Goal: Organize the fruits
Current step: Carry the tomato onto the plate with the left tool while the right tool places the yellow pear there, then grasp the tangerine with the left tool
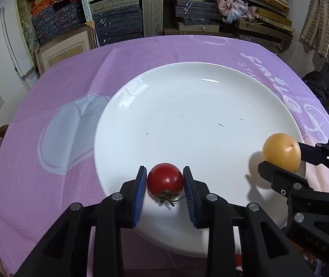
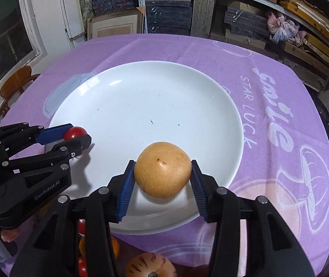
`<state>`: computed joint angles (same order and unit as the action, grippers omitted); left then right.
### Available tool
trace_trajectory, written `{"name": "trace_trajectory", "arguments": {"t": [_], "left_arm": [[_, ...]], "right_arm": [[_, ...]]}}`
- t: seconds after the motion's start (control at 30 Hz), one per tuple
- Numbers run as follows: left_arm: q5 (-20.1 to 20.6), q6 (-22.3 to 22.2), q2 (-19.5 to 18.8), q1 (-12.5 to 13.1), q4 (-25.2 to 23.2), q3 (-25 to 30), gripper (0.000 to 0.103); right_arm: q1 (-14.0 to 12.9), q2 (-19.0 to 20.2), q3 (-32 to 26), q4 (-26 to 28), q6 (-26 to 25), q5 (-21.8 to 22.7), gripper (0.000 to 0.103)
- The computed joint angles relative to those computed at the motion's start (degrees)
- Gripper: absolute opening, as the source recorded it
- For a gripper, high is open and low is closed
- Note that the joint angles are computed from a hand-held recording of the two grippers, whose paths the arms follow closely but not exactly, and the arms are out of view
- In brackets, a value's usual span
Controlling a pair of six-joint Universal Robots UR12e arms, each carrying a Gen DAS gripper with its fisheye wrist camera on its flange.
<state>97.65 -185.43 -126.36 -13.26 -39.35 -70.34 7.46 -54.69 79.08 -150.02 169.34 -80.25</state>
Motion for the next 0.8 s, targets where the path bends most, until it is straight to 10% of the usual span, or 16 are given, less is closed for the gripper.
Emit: {"name": "trace_trajectory", "arguments": {"t": [0.13, 0.3, 0.43, 0.8], "left_arm": [[1.3, -0.9, 0.4, 0.1, 1.4, -0.5, 0.066], [3.0, -0.9, 3.2, 0.6, 3.6, -2.8, 0.075], [4.3, -1.9, 7.7, 1.5, 9.5, -8.3, 0.089], [3.0, -8.5, 14.6, 2.2, 17.1, -23.3, 0.092]], "right_arm": [[-0.1, -0.1, 0.4, -1.7, 1.0, -0.2, 0.051], [-1.4, -4.2, 4.9, -9.9, 3.4, 2.8, 0.055], [-3.8, -9.6, 13.0, -23.2, 8.9, 7.1, 0.089], [-7.0, -14.4, 31.7, -48.0, 16.6, 6.9, 0.099]]}}
